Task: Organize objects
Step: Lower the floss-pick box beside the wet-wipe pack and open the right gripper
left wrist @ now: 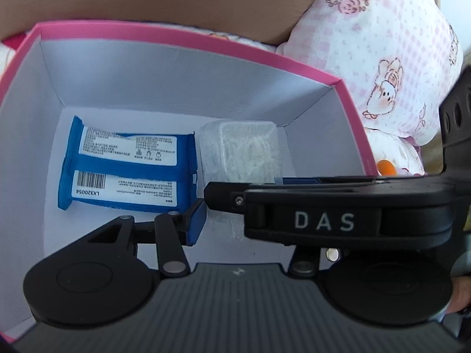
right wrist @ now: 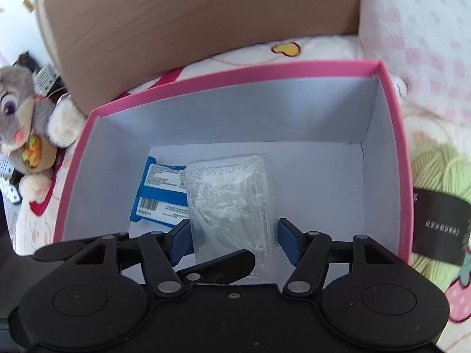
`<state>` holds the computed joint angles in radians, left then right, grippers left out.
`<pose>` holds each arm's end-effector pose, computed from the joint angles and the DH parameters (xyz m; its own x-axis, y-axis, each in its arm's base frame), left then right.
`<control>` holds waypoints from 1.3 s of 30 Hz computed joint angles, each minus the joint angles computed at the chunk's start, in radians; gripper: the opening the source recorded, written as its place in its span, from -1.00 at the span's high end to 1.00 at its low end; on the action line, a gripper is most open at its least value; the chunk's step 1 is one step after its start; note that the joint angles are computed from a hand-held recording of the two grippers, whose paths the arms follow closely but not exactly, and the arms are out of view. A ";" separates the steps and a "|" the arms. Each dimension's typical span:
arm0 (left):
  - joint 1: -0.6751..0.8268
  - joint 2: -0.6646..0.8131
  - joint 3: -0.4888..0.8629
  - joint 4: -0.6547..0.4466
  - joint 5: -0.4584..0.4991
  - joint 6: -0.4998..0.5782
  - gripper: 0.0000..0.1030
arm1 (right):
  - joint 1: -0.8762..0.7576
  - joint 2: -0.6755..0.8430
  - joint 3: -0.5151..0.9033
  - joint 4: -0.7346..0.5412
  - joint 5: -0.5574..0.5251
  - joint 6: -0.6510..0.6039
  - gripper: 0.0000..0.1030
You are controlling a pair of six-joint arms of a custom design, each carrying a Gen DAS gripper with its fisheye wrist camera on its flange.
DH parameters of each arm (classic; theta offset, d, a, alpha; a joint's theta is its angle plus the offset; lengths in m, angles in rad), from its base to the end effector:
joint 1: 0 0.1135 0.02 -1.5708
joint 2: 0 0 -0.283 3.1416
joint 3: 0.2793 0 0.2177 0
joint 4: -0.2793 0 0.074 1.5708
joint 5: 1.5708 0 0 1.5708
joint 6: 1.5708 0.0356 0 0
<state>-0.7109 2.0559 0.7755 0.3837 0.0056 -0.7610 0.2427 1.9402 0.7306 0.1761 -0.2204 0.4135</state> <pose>0.2558 -0.2206 0.0949 -0.8805 -0.1518 -0.4490 0.0662 0.8987 -0.4336 0.2970 0.0816 0.1094 -0.9015 0.1808 -0.3932 0.0209 0.9257 0.3776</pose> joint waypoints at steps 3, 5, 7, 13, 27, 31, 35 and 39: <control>0.003 0.010 0.004 -0.006 -0.006 -0.002 0.10 | 0.009 0.023 0.014 0.005 0.006 0.014 -0.32; 0.010 0.015 0.002 0.005 0.010 -0.008 0.09 | 0.005 0.034 0.019 0.005 0.001 0.027 -0.32; 0.015 0.018 0.002 0.004 0.023 -0.018 0.09 | 0.000 0.039 0.023 0.006 -0.005 0.034 -0.32; 0.024 0.026 -0.001 0.013 0.047 -0.051 0.10 | -0.001 0.047 0.003 0.052 0.000 0.064 -0.30; 0.019 0.022 0.017 -0.046 0.032 -0.107 0.29 | 0.024 0.075 0.003 0.095 0.043 0.083 -0.29; 0.022 0.032 0.015 -0.041 0.034 -0.111 0.32 | 0.013 0.074 0.013 0.070 0.009 0.088 -0.39; 0.014 0.033 0.028 -0.058 0.020 -0.096 0.35 | 0.018 0.055 0.017 0.034 0.021 0.067 -0.41; 0.006 0.025 0.024 -0.060 0.001 -0.111 0.36 | 0.014 0.041 0.002 0.031 0.012 0.071 -0.42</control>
